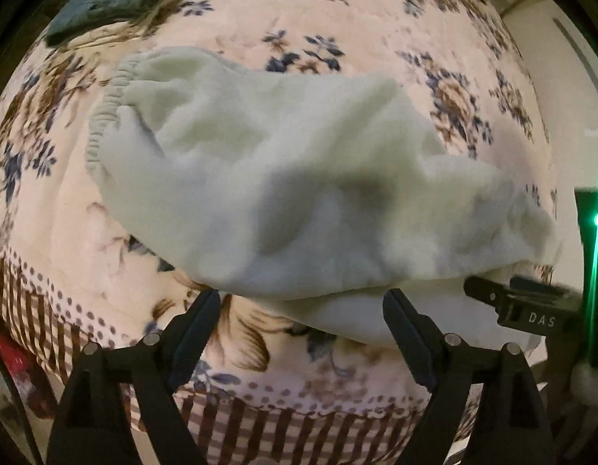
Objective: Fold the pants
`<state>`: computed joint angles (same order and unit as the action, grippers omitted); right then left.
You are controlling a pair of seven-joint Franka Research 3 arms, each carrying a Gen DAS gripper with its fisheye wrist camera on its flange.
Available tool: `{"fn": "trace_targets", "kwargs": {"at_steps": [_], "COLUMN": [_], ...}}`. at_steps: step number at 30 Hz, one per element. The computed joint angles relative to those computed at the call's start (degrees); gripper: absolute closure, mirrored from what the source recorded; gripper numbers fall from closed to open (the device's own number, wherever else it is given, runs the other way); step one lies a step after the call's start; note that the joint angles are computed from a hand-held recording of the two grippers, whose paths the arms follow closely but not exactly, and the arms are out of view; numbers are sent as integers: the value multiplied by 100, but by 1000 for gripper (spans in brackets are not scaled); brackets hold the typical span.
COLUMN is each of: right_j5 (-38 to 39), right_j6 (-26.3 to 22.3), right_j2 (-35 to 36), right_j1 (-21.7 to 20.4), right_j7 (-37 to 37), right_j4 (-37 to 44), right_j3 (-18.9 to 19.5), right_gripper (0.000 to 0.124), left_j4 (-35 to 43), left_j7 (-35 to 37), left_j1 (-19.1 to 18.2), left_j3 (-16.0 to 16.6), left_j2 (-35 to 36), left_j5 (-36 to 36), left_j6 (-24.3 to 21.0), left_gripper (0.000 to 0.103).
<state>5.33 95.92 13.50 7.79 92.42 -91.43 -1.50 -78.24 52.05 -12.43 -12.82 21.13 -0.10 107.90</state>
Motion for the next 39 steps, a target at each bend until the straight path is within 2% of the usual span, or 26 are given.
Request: {"fn": "trace_targets", "kwargs": {"at_steps": [2, 7, 9, 13, 15, 16, 18, 20, 21, 22, 23, 25, 26, 29, 32, 34, 36, 38, 39], "right_j5": [53, 214, 423, 701, 789, 867, 1007, 1126, 1159, 1153, 1108, 1034, 1020, 990, 956, 954, 1231, 1413, 1545], "right_j6": [16, 122, 170, 210, 329, 354, 319, 366, 335, 314, 273, 247, 224, 81, 59, 7, 427, 850, 1074], "right_j2": [-71, 0, 128, 366, 451, 508, 633, 704, 760, 802, 866, 961, 1031, 1231, 1243, 1290, 1106, 913, 805], "right_j1": [-66, -262, -320, -464, -483, -499, -525, -496, -495, -483, -459, -405, -383, -365, -317, -302, -369, -427, -472], "right_j7": [73, 752, 1199, 1683, 1857, 1906, 1946, 1981, 1964, 1946, 1926, 1914, 1916, 1897, 1927, 2006, 2128, 2173, 2165], "right_j4": [-88, -50, -41, 5, 12, 42, 148, 135, 210, 272, 374, 507, 610, 943, 957, 1025, 710, 398, 225], "right_j3": [-55, -204, -219, -240, -226, -209, -169, -111, -95, -85, -77, -65, -55, -47, -44, -52, -58, -69, -67], "right_gripper": [21, 21, 22, 31, 32, 32, 32, 32, 32, 32, 32, 32, 32, 32, 32, 32, 32, 32, 32], "left_j4": [-427, -2110, -2401, -2200, -1762, -1729, -1782, -1983, -1976, -1915, -1759, -1103, -828, -192, 216, 280, 329, 375, 480], "left_j7": [-430, -1705, -1992, -2029, -1893, -1944, -1979, -1917, -1877, -1819, -1700, -1334, -1095, -557, -507, -572, -610, -771, -779], "left_j1": [89, 725, 877, 1086, 1157, 1208, 1313, 1355, 1312, 1267, 1189, 1011, 955, 964, 1061, 1197, 1335, 1140, 1019], "left_j3": [104, 366, 441, 472, 454, 453, 428, 403, 414, 419, 429, 440, 416, 365, 508, 587, 495, 553, 578], "left_j2": [-311, -1110, -1127, -763, -393, -299, -272, -377, -415, -442, -457, -284, -199, 85, 527, 880, 1036, 961, 952], "left_j5": [-64, -1166, -1285, -1168, -1043, -1086, -1206, -1233, -1048, -855, -542, 145, 329, 353, 388, 326, 8, 299, 509], "left_j6": [282, 1888, 2225, 2329, 1996, 1976, 1976, 2235, 2247, 2201, 2121, 1740, 1767, 1727, 1429, 1033, 768, 524, 311], "left_gripper": [17, 18, 19, 19, 19, 19, 28, 61, 67, 82, 87, 91, 91, 91, 90, 87, 85, 70, 68]}}
